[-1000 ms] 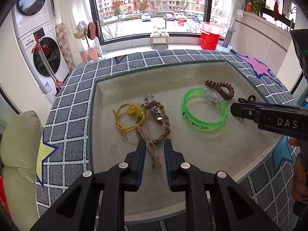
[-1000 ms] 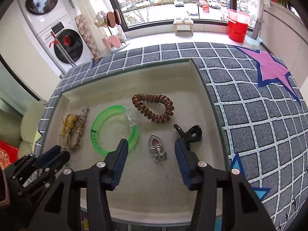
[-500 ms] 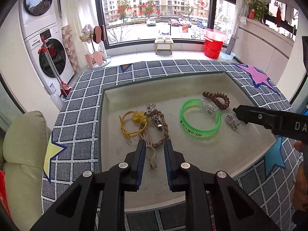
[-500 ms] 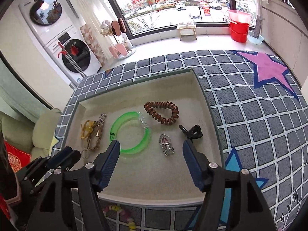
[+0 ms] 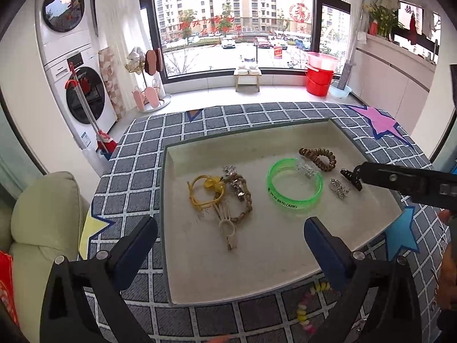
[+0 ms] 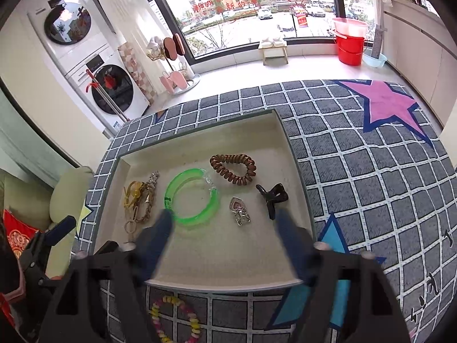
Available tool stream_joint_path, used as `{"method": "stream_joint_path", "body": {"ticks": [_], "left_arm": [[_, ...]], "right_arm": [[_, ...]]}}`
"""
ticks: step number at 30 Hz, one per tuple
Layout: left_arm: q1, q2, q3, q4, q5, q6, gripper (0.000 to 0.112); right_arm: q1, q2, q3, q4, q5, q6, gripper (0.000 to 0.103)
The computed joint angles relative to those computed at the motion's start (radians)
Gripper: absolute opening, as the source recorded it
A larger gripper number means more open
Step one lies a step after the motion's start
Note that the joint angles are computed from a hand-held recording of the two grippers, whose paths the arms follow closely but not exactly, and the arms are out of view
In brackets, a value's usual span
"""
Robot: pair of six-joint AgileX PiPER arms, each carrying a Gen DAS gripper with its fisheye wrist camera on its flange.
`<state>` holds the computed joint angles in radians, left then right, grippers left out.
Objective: Organize jewelry
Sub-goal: 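Withdraw both grippers from the tray back toward the remaining jewelry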
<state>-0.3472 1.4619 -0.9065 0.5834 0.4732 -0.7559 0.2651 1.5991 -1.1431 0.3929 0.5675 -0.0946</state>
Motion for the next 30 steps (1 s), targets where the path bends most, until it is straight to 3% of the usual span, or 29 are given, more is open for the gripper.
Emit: {"method": "stream_joint_path", "body": {"ticks": [3, 4, 5, 6, 13, 19, 24, 30], "left_arm": [[0.003, -0.017, 0.015, -0.002, 0.007, -0.006, 0.103], [0.001, -0.022, 0.021, 0.003, 0.008, -0.014, 0.103], [0.001, -0.029, 0.026, -0.002, 0.009, -0.009, 0.103], [0.003, -0.039, 0.032, -0.018, 0.008, 0.007, 0.103], [-0.007, -0.118, 0.077, -0.082, 0.03, 0.06, 0.103], [-0.05, -0.185, 0.134, -0.049, 0.082, -0.004, 0.103], [-0.094, -0.243, 0.2, -0.013, 0.1, -0.082, 0.103], [-0.142, -0.277, 0.254, -0.077, 0.09, -0.057, 0.103]], "right_arm": [[-0.001, -0.029, 0.023, 0.011, -0.013, -0.007, 0.086], [-0.001, -0.04, 0.033, 0.017, -0.018, -0.013, 0.089], [-0.002, -0.05, 0.043, 0.026, -0.021, -0.022, 0.101], [-0.001, -0.058, 0.051, 0.03, -0.025, -0.026, 0.103], [0.038, -0.164, 0.145, -0.024, -0.105, 0.0, 0.103], [0.051, -0.249, 0.181, -0.101, -0.04, 0.054, 0.103], [0.025, -0.328, 0.242, -0.053, 0.009, 0.009, 0.103], [0.012, -0.401, 0.345, 0.011, 0.041, -0.056, 0.103]]}}
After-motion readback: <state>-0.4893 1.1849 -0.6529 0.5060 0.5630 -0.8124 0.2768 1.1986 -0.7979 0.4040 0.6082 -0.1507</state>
